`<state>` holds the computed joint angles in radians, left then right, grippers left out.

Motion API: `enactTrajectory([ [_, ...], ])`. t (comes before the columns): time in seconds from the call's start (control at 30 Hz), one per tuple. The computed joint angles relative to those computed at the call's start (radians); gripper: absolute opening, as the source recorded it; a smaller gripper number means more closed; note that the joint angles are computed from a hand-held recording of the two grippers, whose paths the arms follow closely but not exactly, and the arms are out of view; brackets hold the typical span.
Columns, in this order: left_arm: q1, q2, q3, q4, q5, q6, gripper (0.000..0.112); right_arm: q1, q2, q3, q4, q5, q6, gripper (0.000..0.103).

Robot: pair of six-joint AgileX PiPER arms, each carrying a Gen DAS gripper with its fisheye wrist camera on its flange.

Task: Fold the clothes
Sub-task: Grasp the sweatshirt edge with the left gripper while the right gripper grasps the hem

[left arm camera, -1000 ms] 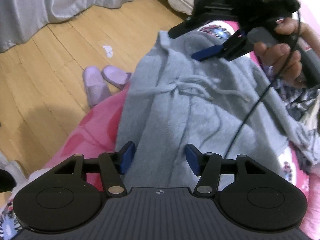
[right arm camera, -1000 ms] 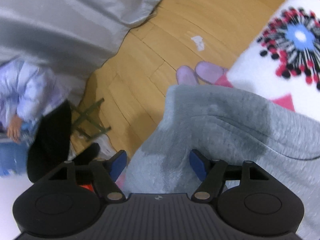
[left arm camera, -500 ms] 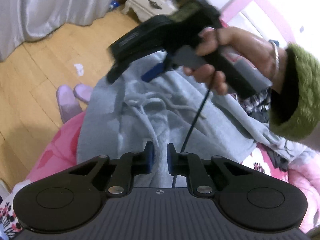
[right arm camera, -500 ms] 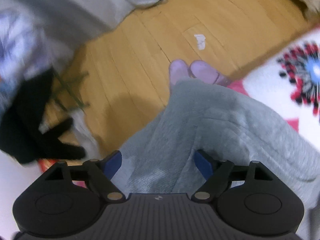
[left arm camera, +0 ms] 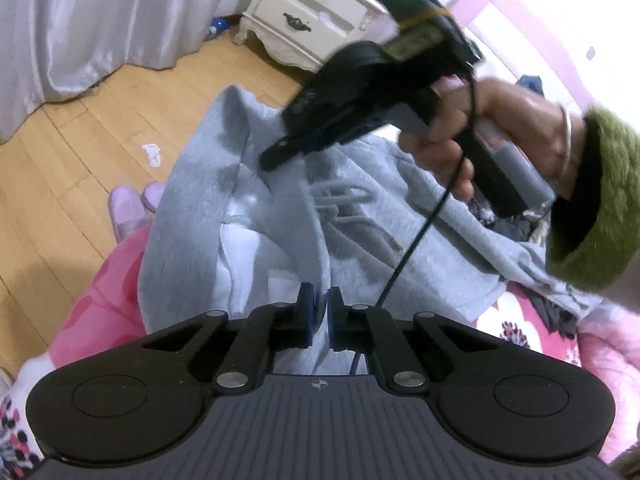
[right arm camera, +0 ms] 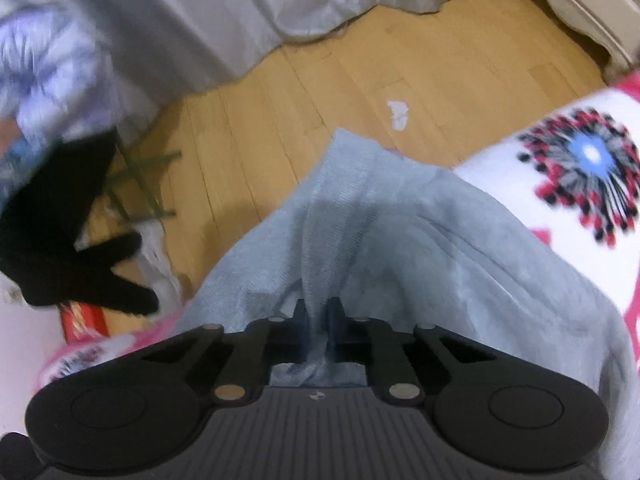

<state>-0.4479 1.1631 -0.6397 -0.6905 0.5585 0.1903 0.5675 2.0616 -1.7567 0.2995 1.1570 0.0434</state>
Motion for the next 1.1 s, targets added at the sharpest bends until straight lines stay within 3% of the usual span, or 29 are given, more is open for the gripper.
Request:
enactTrajectory([
  [0.13,0.021,-0.067,0.005,0.048,0.036,-0.100,0.003,-0.072,-0.098,0.148,0.174,-0.107,-0.037,0.007],
  [0.23,0.072,-0.127,-0.009,0.112,0.097,-0.179,0.003,-0.081,-0.129,0.156,0.269,-0.132,-0.074,0.007],
  [0.37,0.141,-0.151,-0.004,0.205,0.150,-0.242,0.003,-0.022,-0.047,0.047,0.247,-0.117,-0.045,0.008],
  [0.47,0.184,-0.112,0.047,0.222,0.120,-0.244,0.005,0.017,0.030,0.023,0.242,-0.141,0.001,0.009],
  [0.57,0.228,-0.059,0.090,0.219,0.095,-0.236,0.008,0.031,0.069,0.099,0.304,-0.238,-0.033,0.022],
  [0.6,0.252,-0.056,0.092,0.214,0.108,-0.236,0.008,0.016,0.059,0.154,0.370,-0.275,-0.069,0.034],
  [0.63,0.275,-0.052,0.094,0.210,0.121,-0.236,0.013,-0.009,0.047,0.200,0.455,-0.294,-0.129,0.045],
  [0.67,0.299,-0.053,0.095,0.206,0.136,-0.237,0.022,-0.034,0.037,0.243,0.542,-0.305,-0.191,0.049],
  [0.73,0.354,-0.098,0.100,0.186,0.184,-0.235,0.034,-0.091,0.001,0.301,0.646,-0.299,-0.284,0.064],
  [0.8,0.409,-0.128,0.107,0.153,0.246,-0.230,0.037,-0.161,-0.048,0.329,0.708,-0.258,-0.376,0.070],
  [0.87,0.459,-0.146,0.115,0.116,0.305,-0.228,0.050,-0.246,-0.099,0.340,0.748,-0.195,-0.474,0.074],
  [0.97,0.497,-0.185,0.165,0.045,0.359,-0.227,0.066,-0.353,-0.187,0.329,0.662,-0.165,-0.568,0.086],
  [1.1,0.371,-0.170,0.240,0.000,0.265,-0.327,0.067,-0.407,-0.221,0.268,0.430,-0.187,-0.616,0.094],
])
